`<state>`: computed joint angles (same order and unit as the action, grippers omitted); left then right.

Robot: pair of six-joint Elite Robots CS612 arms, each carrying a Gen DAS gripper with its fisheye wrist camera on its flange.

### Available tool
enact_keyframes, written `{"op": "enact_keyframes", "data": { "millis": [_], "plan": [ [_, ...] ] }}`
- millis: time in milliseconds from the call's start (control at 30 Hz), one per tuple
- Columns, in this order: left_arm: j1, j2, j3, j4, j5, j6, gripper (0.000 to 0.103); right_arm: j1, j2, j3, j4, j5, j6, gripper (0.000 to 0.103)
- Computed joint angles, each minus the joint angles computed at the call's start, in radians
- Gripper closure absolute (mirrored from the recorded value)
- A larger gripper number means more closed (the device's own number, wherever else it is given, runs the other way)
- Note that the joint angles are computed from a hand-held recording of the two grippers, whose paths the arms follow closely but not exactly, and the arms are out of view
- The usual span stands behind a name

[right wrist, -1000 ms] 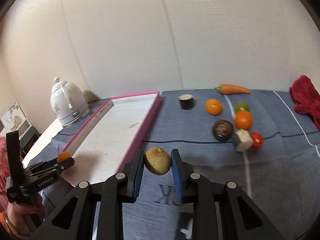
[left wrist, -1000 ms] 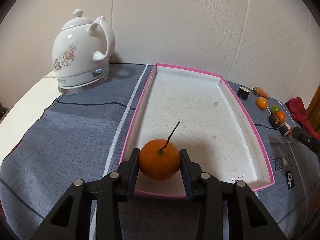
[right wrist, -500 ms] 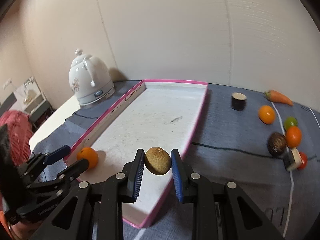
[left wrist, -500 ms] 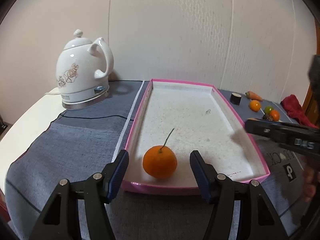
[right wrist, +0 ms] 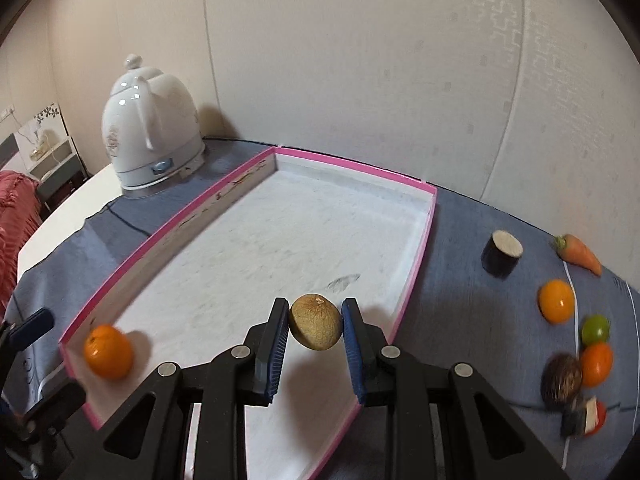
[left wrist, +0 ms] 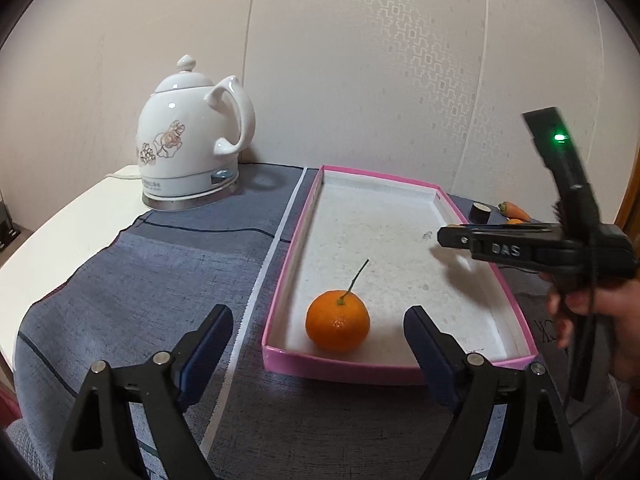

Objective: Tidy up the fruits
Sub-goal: 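Carry the tan ball into the pink tray and open the right gripper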

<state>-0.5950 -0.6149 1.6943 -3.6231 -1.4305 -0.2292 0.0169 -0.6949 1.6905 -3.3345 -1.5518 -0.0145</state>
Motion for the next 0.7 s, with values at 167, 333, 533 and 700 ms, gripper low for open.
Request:
{"op": "enact_keyframes", "data": {
  "millis": [167,333,533,700],
  "plan": [
    [0.000,0.002,-0.002,-0.010,0.003,0.000,0.012,0.004,0.020,-0.049,0.046,-0.074,-0.028,0.074],
    [0.002,0.004,-0.003,-0.020,0.008,-0.011,0.007,-0.003,0.024,-0.055,0.014,-0.111,0.019,0.070],
    [0.003,0.006,-0.005,-0.022,0.016,-0.042,0.002,-0.021,-0.004,0.002,-0.041,-0.079,0.104,0.068],
    [-0.001,0.006,-0.005,-0.021,0.027,-0.038,0.000,-0.024,-0.022,0.055,-0.099,-0.076,0.130,0.067]
  ]
}}
